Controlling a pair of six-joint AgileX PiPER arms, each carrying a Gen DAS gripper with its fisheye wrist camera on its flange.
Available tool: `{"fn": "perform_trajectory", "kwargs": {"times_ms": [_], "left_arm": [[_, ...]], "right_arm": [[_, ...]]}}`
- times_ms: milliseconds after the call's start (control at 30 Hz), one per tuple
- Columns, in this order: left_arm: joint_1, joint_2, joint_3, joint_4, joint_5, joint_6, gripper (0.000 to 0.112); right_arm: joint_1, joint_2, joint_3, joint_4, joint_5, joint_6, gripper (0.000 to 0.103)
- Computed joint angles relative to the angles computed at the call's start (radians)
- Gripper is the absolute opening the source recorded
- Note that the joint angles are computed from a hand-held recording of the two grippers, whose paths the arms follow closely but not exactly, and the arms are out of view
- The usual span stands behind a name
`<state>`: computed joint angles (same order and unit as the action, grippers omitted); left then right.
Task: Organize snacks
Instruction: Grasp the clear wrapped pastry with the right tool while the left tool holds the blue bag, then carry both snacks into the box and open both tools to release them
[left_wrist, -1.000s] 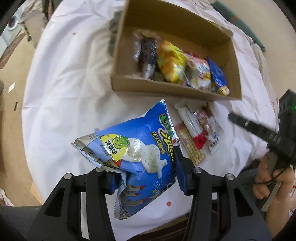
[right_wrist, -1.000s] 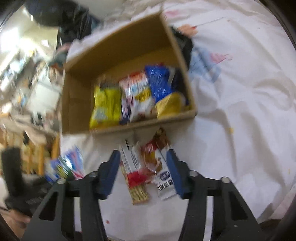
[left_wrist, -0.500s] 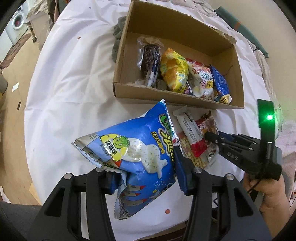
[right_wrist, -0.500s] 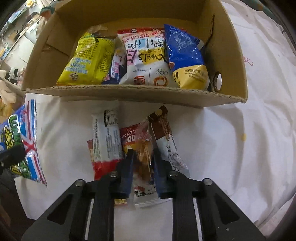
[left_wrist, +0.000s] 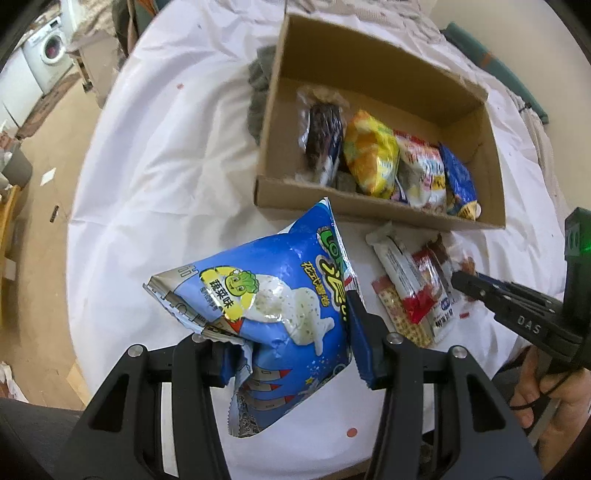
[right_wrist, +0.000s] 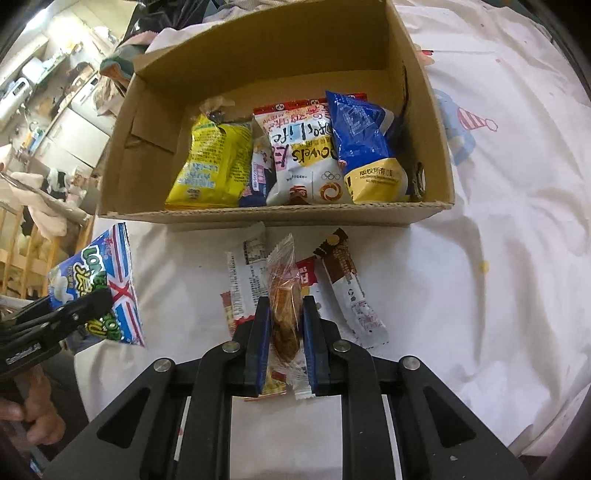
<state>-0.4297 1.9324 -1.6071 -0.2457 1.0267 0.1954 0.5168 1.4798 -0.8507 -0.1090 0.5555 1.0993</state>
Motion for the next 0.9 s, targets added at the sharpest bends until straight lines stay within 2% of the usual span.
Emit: {"fn": "perform_trajectory", "kwargs": {"times_ms": [233,467,567,800,900], "left_arm": [[0.016,-0.077,0.075,-0.048,-0.096,0.058,0.046],[0.005,-0.139,0.086,-0.106,-0.171,0.086,0.046],[-0.008,-0.108,-0.004,-0.078,-0.179,0.053,0.046],[-0.050,0.129,-0.420,0.069,-0.031,-0.107,0.046],[-0.073,0.205,-0.537,0.129,-0.015,-0.152,0.046]], "right_arm": [[0.027,-0.067,0.005,-0.041,-0.034,0.034,0.017],[0.014,-0.101,-0.009,-0.098,-0.085,0.060,0.017],[-0.006,-0.101,-0.016,-0.105,-0.105,0.049,0.017],[-0.071,-0.093,-0.047,-0.131,-0.107,0.015,0.017],[-0.102,-0.078,-0.059,-0.133,-0.104,0.002,0.017]]}}
